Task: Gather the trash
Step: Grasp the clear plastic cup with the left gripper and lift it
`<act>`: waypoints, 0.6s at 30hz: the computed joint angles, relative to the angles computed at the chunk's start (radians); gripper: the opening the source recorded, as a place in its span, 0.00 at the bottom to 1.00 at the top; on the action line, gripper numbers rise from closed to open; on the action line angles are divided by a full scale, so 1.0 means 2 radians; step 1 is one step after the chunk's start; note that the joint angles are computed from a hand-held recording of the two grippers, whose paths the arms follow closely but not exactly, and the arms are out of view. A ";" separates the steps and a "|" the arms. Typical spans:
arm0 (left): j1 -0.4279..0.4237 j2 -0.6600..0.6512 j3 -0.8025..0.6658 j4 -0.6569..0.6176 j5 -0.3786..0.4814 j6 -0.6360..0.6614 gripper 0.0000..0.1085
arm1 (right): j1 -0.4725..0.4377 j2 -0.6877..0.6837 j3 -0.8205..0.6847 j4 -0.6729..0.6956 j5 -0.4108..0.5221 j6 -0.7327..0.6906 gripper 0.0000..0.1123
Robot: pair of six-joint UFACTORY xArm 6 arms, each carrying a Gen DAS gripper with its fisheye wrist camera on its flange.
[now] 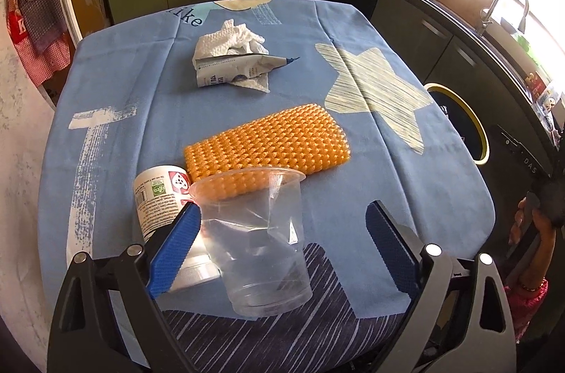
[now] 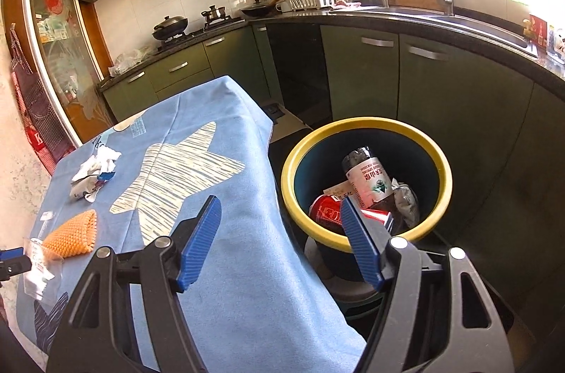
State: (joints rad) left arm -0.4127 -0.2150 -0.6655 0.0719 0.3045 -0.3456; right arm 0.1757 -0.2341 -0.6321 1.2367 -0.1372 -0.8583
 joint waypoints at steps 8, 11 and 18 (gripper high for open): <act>-0.004 0.039 -0.028 0.006 0.011 0.002 0.77 | -0.003 0.007 -0.013 0.042 0.014 -0.040 0.60; -0.005 0.055 -0.040 0.008 0.018 0.005 0.76 | -0.005 0.011 -0.012 0.027 0.017 -0.026 0.60; -0.009 0.080 -0.061 0.015 0.032 0.015 0.72 | -0.010 0.018 -0.009 -0.012 0.024 0.010 0.61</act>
